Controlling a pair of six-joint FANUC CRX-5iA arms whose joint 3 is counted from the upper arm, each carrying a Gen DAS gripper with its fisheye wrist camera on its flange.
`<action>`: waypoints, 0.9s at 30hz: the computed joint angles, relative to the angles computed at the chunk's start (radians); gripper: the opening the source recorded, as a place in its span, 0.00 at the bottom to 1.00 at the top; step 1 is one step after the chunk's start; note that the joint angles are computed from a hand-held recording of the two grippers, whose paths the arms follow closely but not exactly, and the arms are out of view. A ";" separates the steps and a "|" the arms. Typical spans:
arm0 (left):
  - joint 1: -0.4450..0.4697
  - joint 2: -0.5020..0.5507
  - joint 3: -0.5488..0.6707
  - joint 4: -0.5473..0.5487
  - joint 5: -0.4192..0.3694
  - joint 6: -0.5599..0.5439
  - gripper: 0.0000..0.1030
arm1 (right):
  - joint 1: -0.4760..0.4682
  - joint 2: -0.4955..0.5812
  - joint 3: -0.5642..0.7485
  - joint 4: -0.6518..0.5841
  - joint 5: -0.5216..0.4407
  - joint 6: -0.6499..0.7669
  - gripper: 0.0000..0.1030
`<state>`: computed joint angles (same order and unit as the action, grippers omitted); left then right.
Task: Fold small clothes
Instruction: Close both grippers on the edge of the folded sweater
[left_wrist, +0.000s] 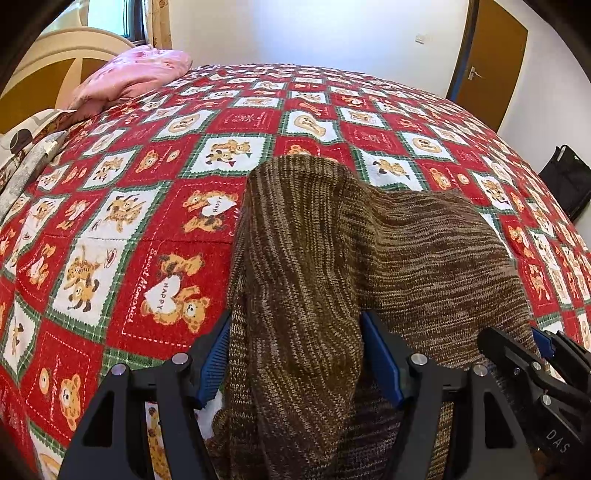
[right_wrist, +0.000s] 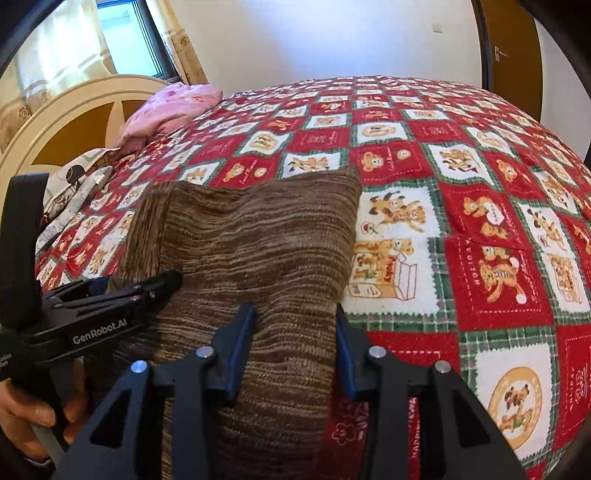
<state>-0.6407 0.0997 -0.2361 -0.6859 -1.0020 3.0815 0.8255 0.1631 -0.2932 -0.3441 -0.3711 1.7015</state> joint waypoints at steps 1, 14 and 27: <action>-0.001 0.001 0.000 -0.002 -0.001 0.000 0.67 | 0.001 0.000 -0.001 0.000 0.002 -0.002 0.45; -0.005 0.005 0.004 -0.010 -0.006 -0.002 0.66 | 0.009 0.013 0.001 0.122 0.030 -0.170 0.54; -0.015 0.015 0.011 -0.032 -0.011 0.019 0.67 | 0.038 0.029 -0.024 0.183 0.069 -0.208 0.48</action>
